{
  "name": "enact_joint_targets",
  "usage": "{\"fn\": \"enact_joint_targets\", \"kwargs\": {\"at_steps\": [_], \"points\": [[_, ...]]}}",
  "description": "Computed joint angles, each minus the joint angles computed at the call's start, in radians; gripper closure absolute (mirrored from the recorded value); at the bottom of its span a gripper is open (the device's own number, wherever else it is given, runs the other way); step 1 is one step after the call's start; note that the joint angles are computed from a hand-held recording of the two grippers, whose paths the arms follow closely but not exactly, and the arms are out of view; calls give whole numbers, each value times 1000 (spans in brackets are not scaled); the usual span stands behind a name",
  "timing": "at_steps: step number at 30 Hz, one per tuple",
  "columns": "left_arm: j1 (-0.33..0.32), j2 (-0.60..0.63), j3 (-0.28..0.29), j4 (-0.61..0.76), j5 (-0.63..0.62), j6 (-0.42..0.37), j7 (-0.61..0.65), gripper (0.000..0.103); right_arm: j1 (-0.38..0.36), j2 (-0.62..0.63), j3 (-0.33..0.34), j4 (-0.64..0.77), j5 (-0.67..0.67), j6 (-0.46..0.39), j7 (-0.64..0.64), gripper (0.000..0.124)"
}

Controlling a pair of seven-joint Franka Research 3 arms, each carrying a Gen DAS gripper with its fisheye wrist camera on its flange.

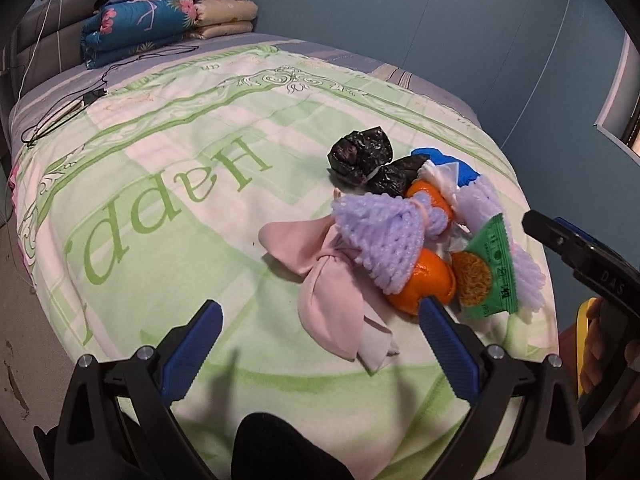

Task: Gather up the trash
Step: 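Move both open tools back toward the trash pile on the bed, then grasp the pink cloth with the left tool while the right tool grasps the purple foam sleeve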

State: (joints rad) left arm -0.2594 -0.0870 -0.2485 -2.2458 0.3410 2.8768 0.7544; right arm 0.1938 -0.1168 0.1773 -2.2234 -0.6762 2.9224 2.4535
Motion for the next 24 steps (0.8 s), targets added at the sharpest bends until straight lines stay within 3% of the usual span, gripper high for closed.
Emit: {"fn": "enact_joint_targets", "kwargs": {"at_steps": [8, 12, 17, 22, 24], "points": [[-8, 51, 10, 34, -80, -2, 76, 8, 47, 72, -41, 61, 106, -8, -105, 39], [-12, 74, 9, 48, -128, 0, 118, 10, 78, 107, -65, 83, 231, -15, -207, 39], [-13, 94, 6, 59, -194, -2, 178, 23, 105, 139, -85, 106, 352, -24, -303, 41], [-9, 100, 5, 54, -268, 5, 231, 40, 126, 171, -91, 135, 507, -66, -434, 54], [-8, 98, 6, 50, -273, 8, 227, 44, 137, 174, -99, 139, 507, -71, -428, 58]]}}
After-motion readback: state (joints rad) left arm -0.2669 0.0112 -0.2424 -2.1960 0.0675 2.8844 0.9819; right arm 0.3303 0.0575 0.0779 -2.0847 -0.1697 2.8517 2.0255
